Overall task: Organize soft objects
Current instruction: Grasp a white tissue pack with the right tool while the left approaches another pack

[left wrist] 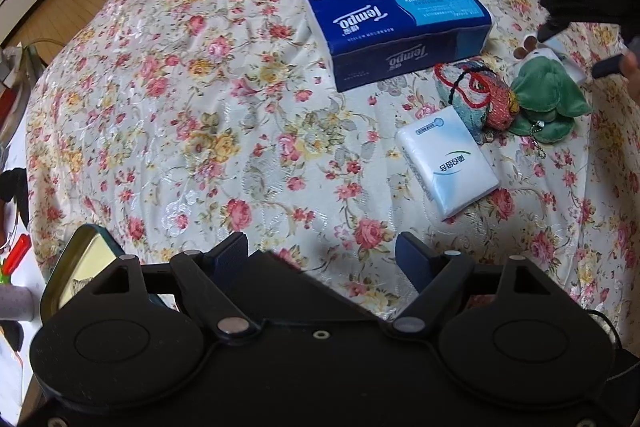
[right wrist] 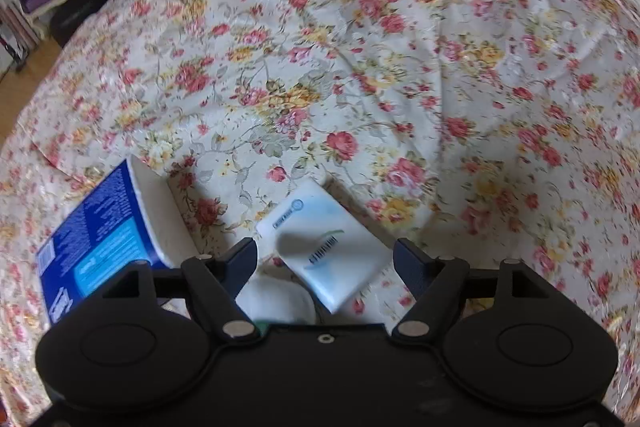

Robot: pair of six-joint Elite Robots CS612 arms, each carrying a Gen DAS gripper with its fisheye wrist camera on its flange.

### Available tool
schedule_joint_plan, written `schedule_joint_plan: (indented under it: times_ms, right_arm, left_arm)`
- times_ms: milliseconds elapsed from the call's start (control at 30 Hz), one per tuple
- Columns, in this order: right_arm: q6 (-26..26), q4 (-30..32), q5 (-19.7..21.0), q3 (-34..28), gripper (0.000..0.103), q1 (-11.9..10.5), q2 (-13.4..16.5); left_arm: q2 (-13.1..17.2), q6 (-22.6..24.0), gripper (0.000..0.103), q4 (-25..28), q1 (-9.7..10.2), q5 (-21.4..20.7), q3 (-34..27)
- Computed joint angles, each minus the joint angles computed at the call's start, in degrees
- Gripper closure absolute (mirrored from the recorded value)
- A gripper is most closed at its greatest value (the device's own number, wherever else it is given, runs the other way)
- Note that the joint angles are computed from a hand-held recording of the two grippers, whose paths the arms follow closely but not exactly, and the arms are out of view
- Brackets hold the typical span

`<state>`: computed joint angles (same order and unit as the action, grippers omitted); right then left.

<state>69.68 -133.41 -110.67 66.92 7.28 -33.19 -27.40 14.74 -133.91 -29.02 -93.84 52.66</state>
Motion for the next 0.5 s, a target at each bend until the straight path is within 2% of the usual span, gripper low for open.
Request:
schedule_joint_plan:
  times_ms: [67,133,333,400,500]
  right_arm:
    - [-0.6,2.2,0.4,-1.8,0.027,-0.3,1.1]
    - [-0.9,3.7,-0.3,-3.0,0.018,-0.3,2.0]
    - [-2.1,5.1,0.7,-4.4,0.020,-0.8,3.6]
    - [-2.1,5.2,0.9,-4.3,0.026,-0.9,3.7]
    - [-3.5,6.3,-1.4,-4.7,0.049,-0.4,3.7]
  left_arm:
    - [0.3,0.5,0.025,0.4,-0.20,0.3,-0.5]
    - [0.6,0.8,0.025,0.8,-0.37,0.4,-0.9]
    - [1.2,2.1,0.025,1.5,-0.84,0.1,-1.7]
    - [1.2,2.6,0.025,1.3,-0.99,-0.4,-1.7]
    - [1.3,3.1,0.024,1.3,-1.16,-1.8,-1.8]
